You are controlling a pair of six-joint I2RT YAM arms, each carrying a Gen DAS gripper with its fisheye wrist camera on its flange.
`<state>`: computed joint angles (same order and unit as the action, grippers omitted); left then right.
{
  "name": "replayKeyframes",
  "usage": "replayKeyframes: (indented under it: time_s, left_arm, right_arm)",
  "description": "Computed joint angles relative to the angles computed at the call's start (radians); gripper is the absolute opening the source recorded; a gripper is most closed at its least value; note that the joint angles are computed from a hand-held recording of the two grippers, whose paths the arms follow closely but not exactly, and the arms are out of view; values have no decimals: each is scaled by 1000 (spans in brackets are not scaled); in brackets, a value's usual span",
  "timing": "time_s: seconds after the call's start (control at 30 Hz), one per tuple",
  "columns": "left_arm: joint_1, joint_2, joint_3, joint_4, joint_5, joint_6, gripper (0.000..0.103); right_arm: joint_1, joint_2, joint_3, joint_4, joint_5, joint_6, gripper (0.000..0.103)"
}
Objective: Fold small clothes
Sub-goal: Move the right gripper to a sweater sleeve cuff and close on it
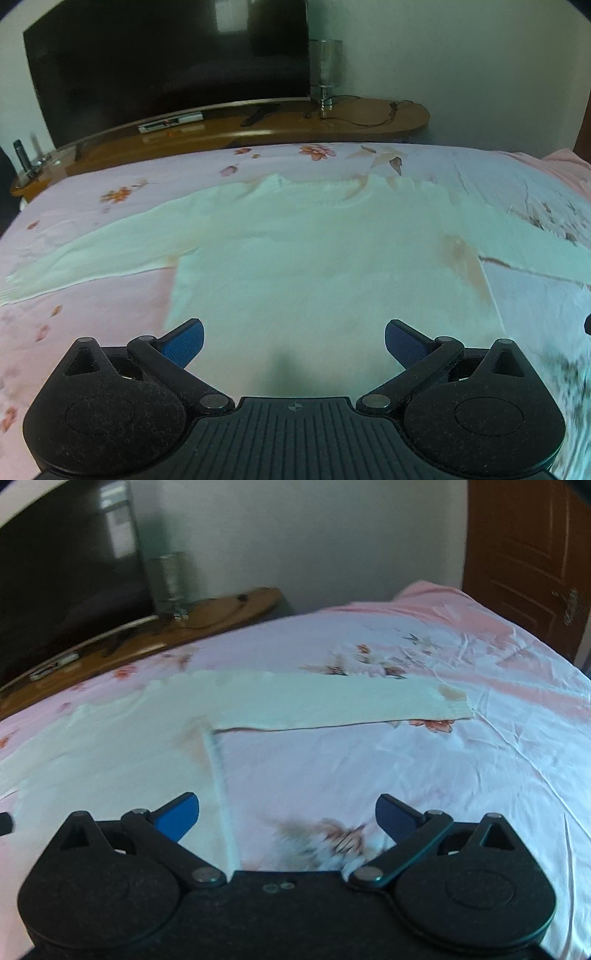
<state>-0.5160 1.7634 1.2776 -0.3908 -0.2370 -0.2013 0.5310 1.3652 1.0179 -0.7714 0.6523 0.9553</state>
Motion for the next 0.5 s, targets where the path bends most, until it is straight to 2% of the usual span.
replayKeyframes:
  time_s: [0.13, 0.37, 0.4, 0.47, 0.5]
  left_arm:
    - [-12, 158, 155, -4, -12, -4, 103]
    - [-30, 408, 440, -84, -20, -16, 103]
    - [-33, 438, 477, -97, -22, -16, 103]
    - [-37, 488, 537, -113, -21, -14, 103]
    - [-37, 508, 563, -123, -23, -14, 103]
  right_arm:
    - [-185, 15, -57, 129, -75, -108, 101]
    - [-461, 68, -120, 329, -206, -244, 98]
    - [-491, 83, -120, 344, -217, -255, 93]
    - [-563, 108, -124, 373, -274, -267, 67]
    - [-598, 123, -124, 389, -316, -265, 51]
